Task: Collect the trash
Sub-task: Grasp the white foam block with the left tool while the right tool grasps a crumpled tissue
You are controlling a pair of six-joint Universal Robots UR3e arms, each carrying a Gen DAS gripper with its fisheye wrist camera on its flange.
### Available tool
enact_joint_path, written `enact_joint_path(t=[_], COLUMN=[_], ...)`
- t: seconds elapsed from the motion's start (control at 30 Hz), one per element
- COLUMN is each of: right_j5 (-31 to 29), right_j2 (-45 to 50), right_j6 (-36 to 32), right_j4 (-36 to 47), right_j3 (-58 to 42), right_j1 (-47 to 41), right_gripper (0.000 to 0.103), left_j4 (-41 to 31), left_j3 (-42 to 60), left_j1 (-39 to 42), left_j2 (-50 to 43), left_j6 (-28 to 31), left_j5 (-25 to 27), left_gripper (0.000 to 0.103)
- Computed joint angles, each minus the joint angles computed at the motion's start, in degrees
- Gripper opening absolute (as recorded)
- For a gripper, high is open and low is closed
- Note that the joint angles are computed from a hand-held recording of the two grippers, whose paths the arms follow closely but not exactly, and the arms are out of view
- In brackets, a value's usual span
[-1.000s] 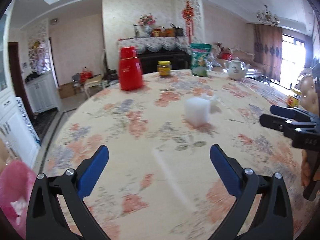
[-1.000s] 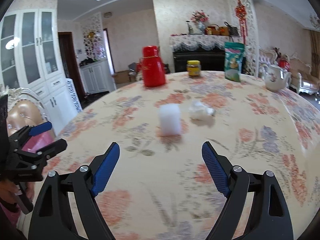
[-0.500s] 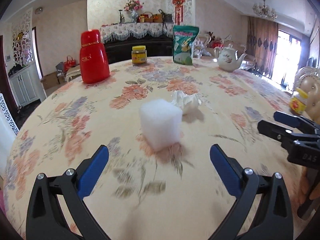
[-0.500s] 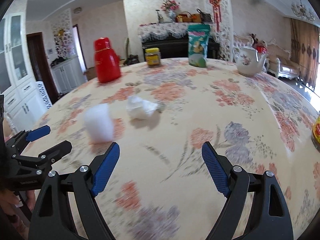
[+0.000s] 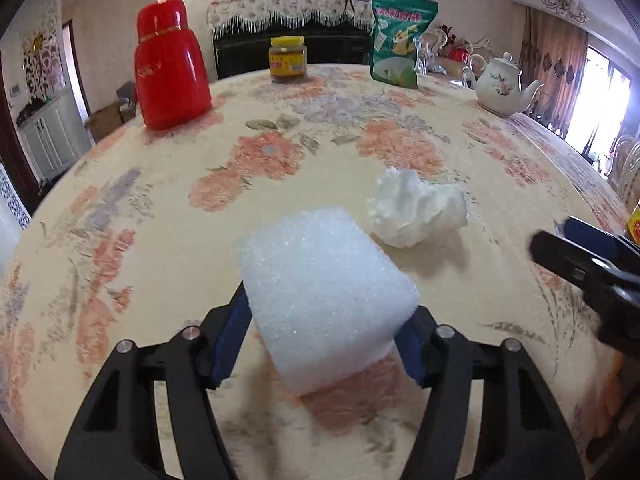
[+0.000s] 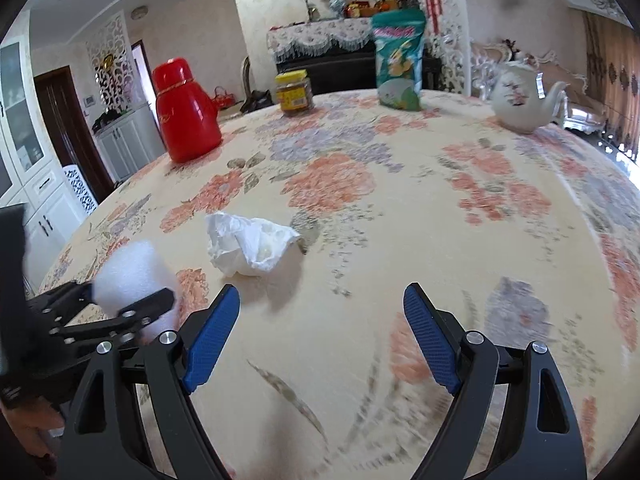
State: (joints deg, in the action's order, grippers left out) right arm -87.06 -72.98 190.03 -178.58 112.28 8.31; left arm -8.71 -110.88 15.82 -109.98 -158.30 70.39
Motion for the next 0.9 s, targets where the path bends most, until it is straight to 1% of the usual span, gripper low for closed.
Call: enact_joint_path(t=[0.07, 0.2, 0.3, 0.4, 0.43, 0.47, 0.5, 0.53, 0.57, 0.6, 0.67, 0.73, 0.83, 0.9], right_j5=[0.7, 2.5, 0.6, -2.3, -4.0, -5.4, -6.1, -5.7, -5.0, -5.6, -6.6, -6.1, -7.2, -7.8], right_j2=[3.2, 10.5, 16.1, 21.5, 23.2, 24.2, 24.6, 23.8, 22.5, 20.5, 16.9, 12.2, 6.1, 2.7], right_j6=[0.6, 4.0, 6.8, 8.6, 9.4, 10.2, 11.0, 12.1, 12.6, 12.7, 11.6, 10.9, 9.7, 9.6], right_j4=[1.4, 5.3, 10.1, 17.6, 21.0, 23.5, 25.1, 24.9, 22.7, 20.5, 16.4, 13.0, 11.1, 10.8], right_j3=[-3.9, -13.7, -23.4, -33.9, -37.5, -39.8, -40.9, -39.7, -37.0, -33.7, -27.7, -20.8, -13.2, -9.4], right_j1=[0.8, 3.3, 5.9, 7.9, 8.8, 9.3, 9.5, 9.3, 9.1, 9.3, 9.7, 9.6, 10.1, 10.5], right_gripper=[0.08, 0.08, 0.08, 0.078, 0.074, 0.058, 0.037, 0.03, 0.025, 0.023, 0.021, 0.021, 0.021, 0.021], left_j4=[0.9, -0.3, -1.0, -2.7, -2.9, -3.2, -3.9, -4.6, -5.6, -5.8, -6.7, -7.6, -10.6, -12.8], left_j3=[-2.9, -5.3, -6.3, -6.8, -7.1, -7.5, -8.0, -8.4, -9.1, -9.8, -11.8, -13.7, -17.0, -20.0], left_j1=[2.9, 8.5, 11.8, 13.8, 14.2, 14.7, 15.3, 15.8, 16.6, 16.9, 17.8, 18.1, 19.3, 20.3], left_j2=[2.4, 5.5, 7.2, 8.5, 9.0, 9.4, 10.2, 10.9, 12.1, 12.9, 15.2, 17.1, 21.7, 26.4], left_j6=[2.2, 3.2, 3.7, 4.5, 4.8, 5.1, 5.6, 6.0, 6.8, 7.2, 8.6, 9.5, 11.1, 12.8], left_j5=[-2.0, -5.5, -7.6, -9.2, -9.5, -9.9, -10.6, -11.1, -11.9, -12.3, -13.3, -13.8, -15.5, -16.5], left_gripper=[0.062, 0.062, 0.063, 0.063, 0.063, 0.063, 0.063, 0.063, 0.063, 0.063, 0.063, 0.063, 0.063, 0.063])
